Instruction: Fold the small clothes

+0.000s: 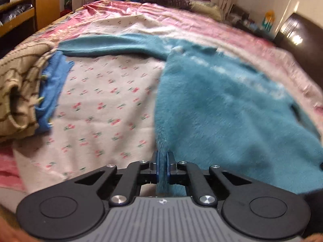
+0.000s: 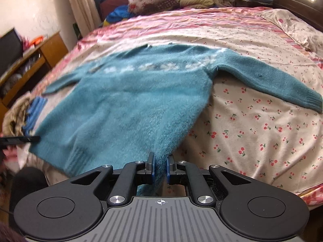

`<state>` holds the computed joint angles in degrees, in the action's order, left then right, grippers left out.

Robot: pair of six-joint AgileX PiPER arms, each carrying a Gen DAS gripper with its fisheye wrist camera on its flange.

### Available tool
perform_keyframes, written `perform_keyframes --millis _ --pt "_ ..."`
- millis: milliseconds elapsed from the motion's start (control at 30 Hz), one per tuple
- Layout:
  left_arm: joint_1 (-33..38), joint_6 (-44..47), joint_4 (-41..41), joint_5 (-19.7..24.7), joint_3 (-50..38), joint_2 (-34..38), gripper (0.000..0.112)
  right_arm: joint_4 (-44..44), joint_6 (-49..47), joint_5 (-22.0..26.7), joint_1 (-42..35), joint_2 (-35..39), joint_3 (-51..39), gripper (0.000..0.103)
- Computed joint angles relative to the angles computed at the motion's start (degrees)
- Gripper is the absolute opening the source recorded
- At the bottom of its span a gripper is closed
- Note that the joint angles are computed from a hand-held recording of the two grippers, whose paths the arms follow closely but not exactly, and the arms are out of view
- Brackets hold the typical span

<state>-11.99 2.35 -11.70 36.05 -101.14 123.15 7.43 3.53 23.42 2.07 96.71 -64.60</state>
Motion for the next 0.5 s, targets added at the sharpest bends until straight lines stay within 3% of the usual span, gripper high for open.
perform_keyframes --millis 67,167,267,400,500 --pt "-1.56 -2.67 6.31 0.85 -0.31 0.96 0.013 -3.65 4.16 1.70 0.97 3.45 -1.90 0.011" --pt "-2.10 -2.93 6.38 1.73 -0.48 1.70 0.014 -6.81 8.26 3.75 2.31 8.21 -4.25 0.014" --pt "-2.41 -3.32 7.23 -0.50 1.26 -0.20 0.014 -9.84 11.38 2.00 2.79 6.72 -2.19 0.016" --pt "-3.69 -4.92 9.95 -1.99 0.46 -1.63 0.015 -7.63 10.81 -0.51 1.11 2.74 0.66 0.019" --pt "-5.34 -2.73 7.93 -2.57 -1.39 -1.23 0.018 -8.50 12.14 -2.43 1.27 2.07 0.97 0.020"
